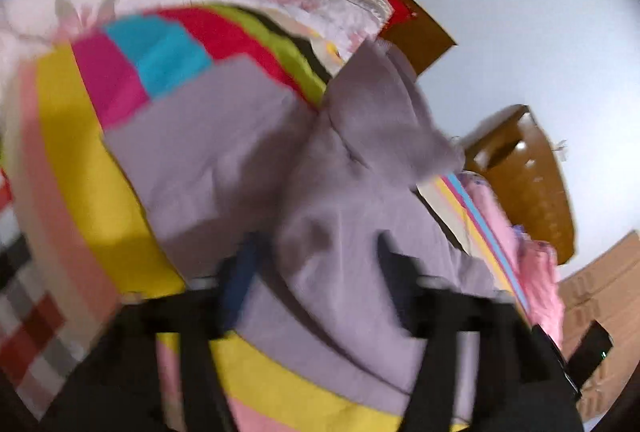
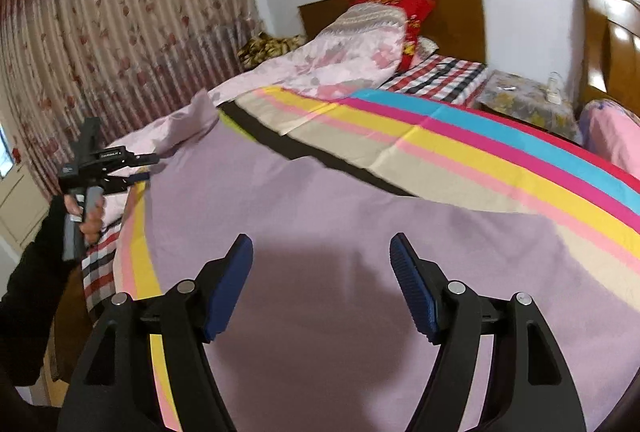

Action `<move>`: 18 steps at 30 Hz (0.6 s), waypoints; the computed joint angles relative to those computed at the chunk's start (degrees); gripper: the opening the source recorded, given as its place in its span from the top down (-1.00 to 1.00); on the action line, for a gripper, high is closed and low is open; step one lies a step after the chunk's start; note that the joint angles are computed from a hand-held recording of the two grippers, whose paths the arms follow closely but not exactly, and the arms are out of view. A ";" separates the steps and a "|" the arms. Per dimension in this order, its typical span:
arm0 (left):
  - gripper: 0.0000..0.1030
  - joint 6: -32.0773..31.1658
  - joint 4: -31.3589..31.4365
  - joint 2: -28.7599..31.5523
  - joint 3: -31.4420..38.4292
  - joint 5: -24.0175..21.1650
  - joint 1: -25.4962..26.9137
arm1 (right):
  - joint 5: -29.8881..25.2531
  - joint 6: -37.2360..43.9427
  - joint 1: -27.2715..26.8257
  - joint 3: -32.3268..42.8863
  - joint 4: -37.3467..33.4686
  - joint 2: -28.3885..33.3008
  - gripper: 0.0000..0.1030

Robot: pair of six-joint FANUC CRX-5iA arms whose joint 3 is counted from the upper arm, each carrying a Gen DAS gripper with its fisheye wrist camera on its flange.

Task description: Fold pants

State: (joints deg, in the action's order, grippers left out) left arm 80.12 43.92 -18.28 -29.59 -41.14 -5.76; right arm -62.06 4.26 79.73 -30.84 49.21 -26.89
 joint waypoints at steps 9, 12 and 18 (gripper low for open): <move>-0.69 -11.48 23.31 -13.99 -17.97 19.88 -5.15 | 7.74 23.98 -8.41 15.04 -9.45 14.69 -0.36; -0.68 -9.08 24.02 -15.54 -20.12 18.19 -2.25 | 10.79 35.82 -12.36 23.11 -15.29 21.82 -0.36; -0.66 -9.82 19.69 -10.67 -14.09 11.10 3.72 | 9.06 59.10 -23.25 51.61 -38.68 42.54 -0.35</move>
State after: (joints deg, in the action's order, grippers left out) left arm 70.30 63.61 -28.94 -43.68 -30.03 -2.04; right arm -53.00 63.36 56.48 20.77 10.53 15.65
